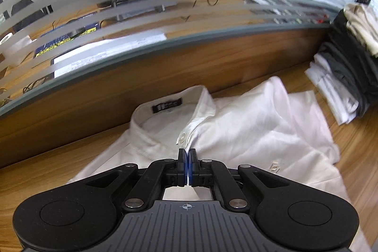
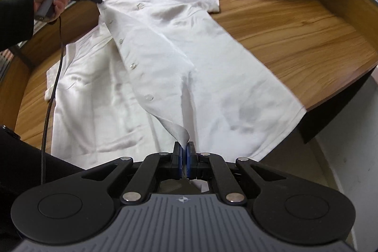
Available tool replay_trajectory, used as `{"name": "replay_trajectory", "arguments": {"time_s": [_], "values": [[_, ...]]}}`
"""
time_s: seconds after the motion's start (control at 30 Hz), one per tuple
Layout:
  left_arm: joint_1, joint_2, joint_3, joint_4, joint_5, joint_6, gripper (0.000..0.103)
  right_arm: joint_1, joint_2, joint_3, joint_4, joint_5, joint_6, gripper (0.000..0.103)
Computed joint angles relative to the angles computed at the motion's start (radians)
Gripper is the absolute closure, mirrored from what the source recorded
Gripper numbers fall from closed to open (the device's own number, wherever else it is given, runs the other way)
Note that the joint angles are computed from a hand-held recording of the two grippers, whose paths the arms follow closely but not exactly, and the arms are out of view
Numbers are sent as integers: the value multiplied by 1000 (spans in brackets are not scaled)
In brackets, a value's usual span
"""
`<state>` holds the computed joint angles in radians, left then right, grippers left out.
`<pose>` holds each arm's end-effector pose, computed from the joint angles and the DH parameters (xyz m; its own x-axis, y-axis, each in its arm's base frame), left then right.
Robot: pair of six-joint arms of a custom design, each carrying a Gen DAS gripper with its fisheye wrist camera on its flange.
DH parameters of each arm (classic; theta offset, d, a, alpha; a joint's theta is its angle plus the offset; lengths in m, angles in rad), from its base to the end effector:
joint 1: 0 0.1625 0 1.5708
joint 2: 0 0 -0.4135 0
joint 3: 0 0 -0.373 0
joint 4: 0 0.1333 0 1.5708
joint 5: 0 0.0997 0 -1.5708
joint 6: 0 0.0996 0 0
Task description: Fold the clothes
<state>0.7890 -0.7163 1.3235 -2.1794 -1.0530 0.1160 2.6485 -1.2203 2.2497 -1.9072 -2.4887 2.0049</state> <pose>-0.3763 -0.6382 0.1348 -0.5314 0.6897 -0.4918 0.7712 0.6341 0.0559 0.3536 -0.1285 0.1210 -0.6819 0.6565 0.3226 0.1404 0.5502 -0.8231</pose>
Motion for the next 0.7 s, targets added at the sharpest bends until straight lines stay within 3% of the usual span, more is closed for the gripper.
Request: {"name": "replay_trajectory", "arguments": {"time_s": [0.3, 0.6, 0.7], "values": [[20, 11, 26, -17, 36, 71, 100, -16, 146, -80, -93, 7, -27, 100], [9, 10, 41, -83, 53, 159, 99, -32, 200, -89, -297, -11, -169, 100], [11, 12, 35, -62, 68, 143, 93, -38, 198, -79, -336, -11, -201, 97]]}}
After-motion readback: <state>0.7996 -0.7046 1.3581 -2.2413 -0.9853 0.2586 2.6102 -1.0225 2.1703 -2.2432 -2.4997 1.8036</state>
